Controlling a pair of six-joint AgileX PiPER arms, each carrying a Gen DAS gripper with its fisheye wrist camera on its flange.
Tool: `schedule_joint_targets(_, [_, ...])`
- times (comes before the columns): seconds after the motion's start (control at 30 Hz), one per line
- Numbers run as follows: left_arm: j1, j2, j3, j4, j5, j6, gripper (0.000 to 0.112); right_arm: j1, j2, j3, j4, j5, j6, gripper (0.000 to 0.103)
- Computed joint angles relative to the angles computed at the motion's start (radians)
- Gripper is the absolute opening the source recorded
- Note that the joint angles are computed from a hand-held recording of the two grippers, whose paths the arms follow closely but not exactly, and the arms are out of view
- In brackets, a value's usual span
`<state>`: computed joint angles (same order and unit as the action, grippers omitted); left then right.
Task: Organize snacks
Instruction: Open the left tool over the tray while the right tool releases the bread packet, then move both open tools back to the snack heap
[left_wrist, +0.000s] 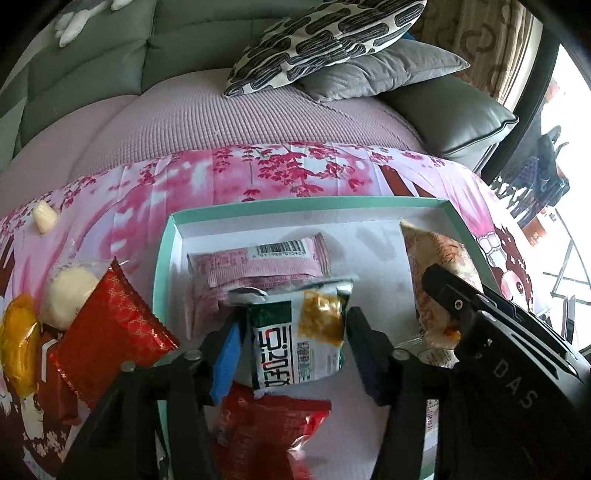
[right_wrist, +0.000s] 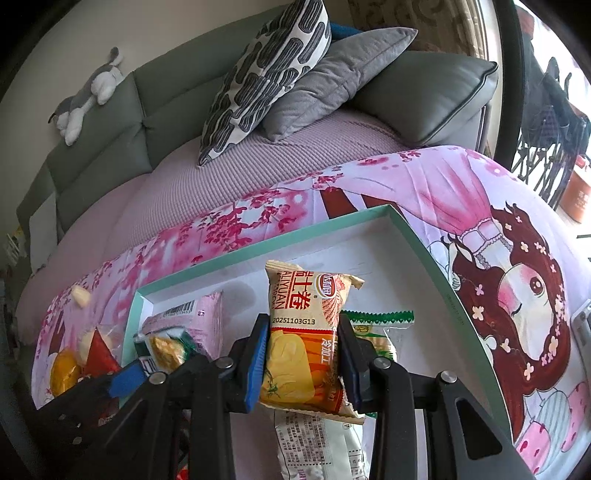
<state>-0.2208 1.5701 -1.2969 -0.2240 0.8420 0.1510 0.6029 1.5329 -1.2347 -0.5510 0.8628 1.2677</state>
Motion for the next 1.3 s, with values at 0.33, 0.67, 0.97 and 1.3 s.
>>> schedule_joint_targets(0.33, [0.004, -0.018, -0.038, 0.040, 0.083, -0.032, 0.062, 0.015, -0.010, -0.045, 0.028, 0.078, -0.028, 0.055])
schedule_joint_targets(0.67, [0.078, -0.045, -0.074, 0.081, 0.173, -0.077, 0.062, 0.052, -0.025, -0.087, 0.063, 0.191, -0.062, 0.055])
schedule_joint_targets(0.97, [0.155, -0.098, -0.039, 0.106, 0.169, -0.090, 0.062, 0.093, -0.015, -0.121, 0.092, 0.293, -0.083, 0.055])
schedule_joint_targets(1.3, [0.206, -0.143, -0.003, 0.081, 0.174, -0.060, 0.062, 0.110, -0.011, -0.133, 0.106, 0.307, -0.085, 0.055])
